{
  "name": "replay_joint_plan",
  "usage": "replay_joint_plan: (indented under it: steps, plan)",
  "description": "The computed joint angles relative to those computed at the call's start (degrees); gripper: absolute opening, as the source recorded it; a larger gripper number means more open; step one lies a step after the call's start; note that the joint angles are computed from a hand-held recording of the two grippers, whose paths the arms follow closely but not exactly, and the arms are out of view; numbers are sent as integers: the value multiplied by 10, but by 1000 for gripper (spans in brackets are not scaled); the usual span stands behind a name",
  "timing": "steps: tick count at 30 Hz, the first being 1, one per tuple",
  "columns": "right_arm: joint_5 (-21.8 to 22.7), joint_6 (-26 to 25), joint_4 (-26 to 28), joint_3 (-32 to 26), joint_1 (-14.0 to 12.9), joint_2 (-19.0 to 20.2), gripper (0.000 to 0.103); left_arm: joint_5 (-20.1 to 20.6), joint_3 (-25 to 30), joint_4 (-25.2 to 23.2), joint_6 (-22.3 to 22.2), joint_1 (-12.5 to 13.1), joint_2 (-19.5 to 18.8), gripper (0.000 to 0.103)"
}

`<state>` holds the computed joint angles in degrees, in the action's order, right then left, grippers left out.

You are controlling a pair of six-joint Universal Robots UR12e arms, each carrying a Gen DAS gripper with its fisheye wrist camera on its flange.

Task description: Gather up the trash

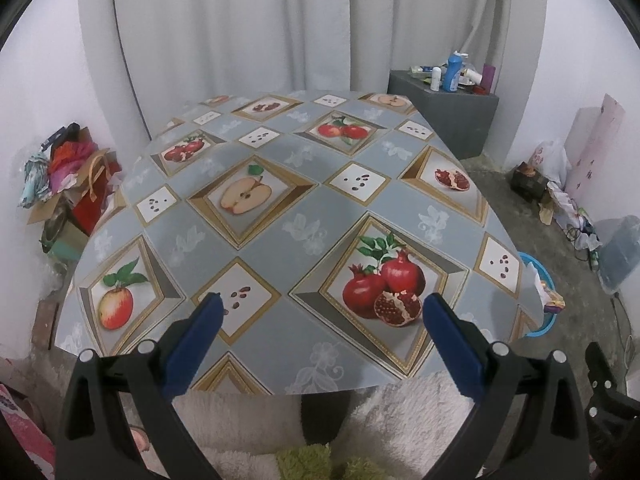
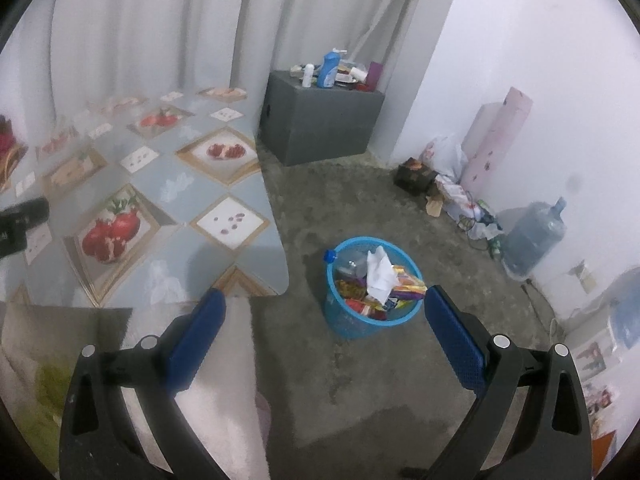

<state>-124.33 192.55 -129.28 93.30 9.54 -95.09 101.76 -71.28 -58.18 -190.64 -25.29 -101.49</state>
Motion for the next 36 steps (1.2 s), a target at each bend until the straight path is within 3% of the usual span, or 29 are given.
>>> replay_joint_plan:
  steps: [36]
  plan:
    - [-5, 11, 12, -2, -7, -2, 95, 5, 3, -5, 15, -4, -3, 98]
